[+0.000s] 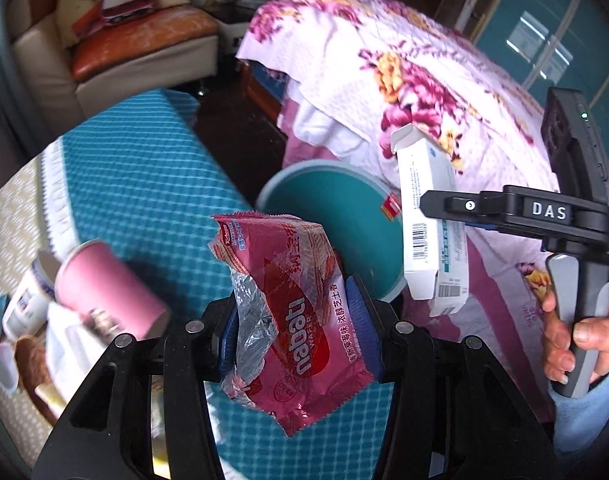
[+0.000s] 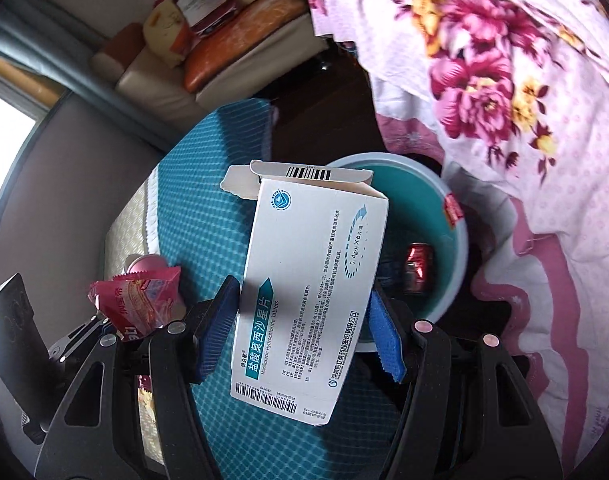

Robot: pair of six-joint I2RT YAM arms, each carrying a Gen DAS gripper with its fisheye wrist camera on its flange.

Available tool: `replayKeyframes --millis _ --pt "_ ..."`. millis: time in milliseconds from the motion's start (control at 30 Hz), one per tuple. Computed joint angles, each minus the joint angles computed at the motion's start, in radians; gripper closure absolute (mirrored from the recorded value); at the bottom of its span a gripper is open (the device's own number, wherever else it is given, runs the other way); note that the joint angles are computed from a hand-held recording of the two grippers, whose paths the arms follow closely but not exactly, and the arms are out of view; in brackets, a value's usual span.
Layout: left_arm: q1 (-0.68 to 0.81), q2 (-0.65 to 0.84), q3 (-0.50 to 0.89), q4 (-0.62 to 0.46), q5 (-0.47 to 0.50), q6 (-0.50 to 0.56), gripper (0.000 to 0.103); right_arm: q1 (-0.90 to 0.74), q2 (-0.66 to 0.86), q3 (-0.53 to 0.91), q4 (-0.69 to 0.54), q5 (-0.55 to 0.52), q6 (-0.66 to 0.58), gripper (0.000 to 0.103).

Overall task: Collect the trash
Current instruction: 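Carry the wrapper and box over the teal bin and open both tools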

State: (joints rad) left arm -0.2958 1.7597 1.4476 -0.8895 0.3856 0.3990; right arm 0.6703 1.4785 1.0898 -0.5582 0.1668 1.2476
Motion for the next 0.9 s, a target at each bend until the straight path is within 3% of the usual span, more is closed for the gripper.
replayKeyframes --millis 433,533,633,900 --pt "-0.136 0.141 0.111 0.021 -0.091 -0.084 0.053 -0.12 -0.106 -0.181 0.095 -0.056 -0.036 0.043" --pt "-0.151 0.165 0.131 0.03 -0.101 -0.101 0.044 -0.144 -0.099 -0.19 0.102 -0.075 -0.047 0.043" --pt "-0.154 0.169 0.126 0.059 -0.119 -0.121 0.02 -0.159 -0.087 -0.193 0.114 -0.092 -0.055 0.043" --pt "-0.122 0.151 0.102 0.067 -0.113 -0.136 0.015 -0.162 -0.054 -0.164 0.108 -0.096 -0.07 0.043"
